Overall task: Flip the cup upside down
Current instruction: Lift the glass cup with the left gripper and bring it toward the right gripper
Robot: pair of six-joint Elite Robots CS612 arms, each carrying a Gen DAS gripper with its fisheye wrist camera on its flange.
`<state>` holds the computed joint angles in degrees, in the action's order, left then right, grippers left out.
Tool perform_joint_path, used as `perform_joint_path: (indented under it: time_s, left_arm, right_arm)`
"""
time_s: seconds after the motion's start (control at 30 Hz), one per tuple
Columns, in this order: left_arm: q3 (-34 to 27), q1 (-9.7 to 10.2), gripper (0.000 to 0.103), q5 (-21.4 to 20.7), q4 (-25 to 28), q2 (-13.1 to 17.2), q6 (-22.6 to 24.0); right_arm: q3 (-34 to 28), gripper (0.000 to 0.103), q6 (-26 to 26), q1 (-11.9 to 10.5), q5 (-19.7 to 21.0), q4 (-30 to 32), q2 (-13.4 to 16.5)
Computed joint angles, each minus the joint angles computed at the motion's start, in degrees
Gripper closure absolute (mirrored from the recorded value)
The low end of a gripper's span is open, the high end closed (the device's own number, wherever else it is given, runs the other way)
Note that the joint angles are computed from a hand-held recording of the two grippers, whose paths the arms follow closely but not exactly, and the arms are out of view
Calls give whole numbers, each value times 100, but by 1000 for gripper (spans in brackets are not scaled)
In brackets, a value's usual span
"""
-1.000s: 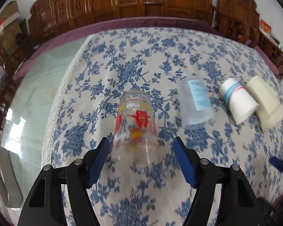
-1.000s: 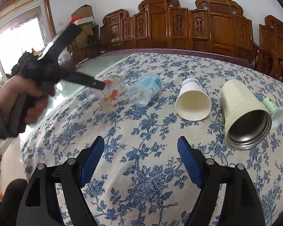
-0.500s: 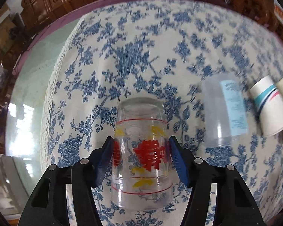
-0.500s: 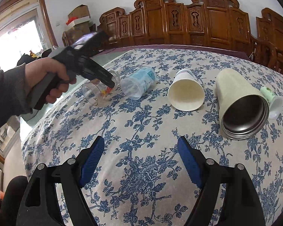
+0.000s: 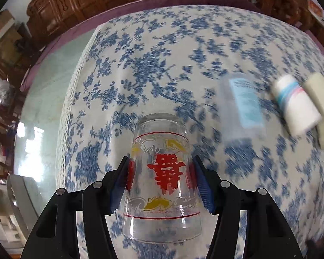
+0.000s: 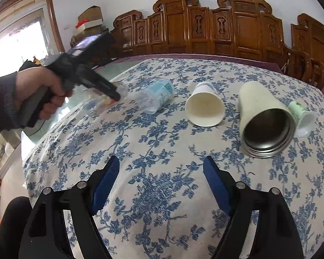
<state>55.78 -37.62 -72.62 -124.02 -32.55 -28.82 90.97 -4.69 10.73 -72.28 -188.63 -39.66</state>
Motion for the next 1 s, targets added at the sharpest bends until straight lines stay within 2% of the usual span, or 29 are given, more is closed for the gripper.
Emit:
perform_joint_path:
  time_s: [0.27, 0.47, 0.7, 1.0]
  left_arm:
    - [865, -287, 47, -213, -770, -519, 251]
    - [1360, -540, 47, -461, -1535, -742, 228]
    - [1761, -846, 47, -788, -2297, -792, -7]
    - [1962, -1096, 47, -945, -2581, -721, -118]
  right_arm:
    - [355, 21, 33, -47, -369, -278, -220]
    - [743, 21, 137, -175, -614, -477, -444]
    - [1144, 21, 276, -360, -856, -825, -603]
    - [1284, 21, 238, -525, -930, -983, -616]
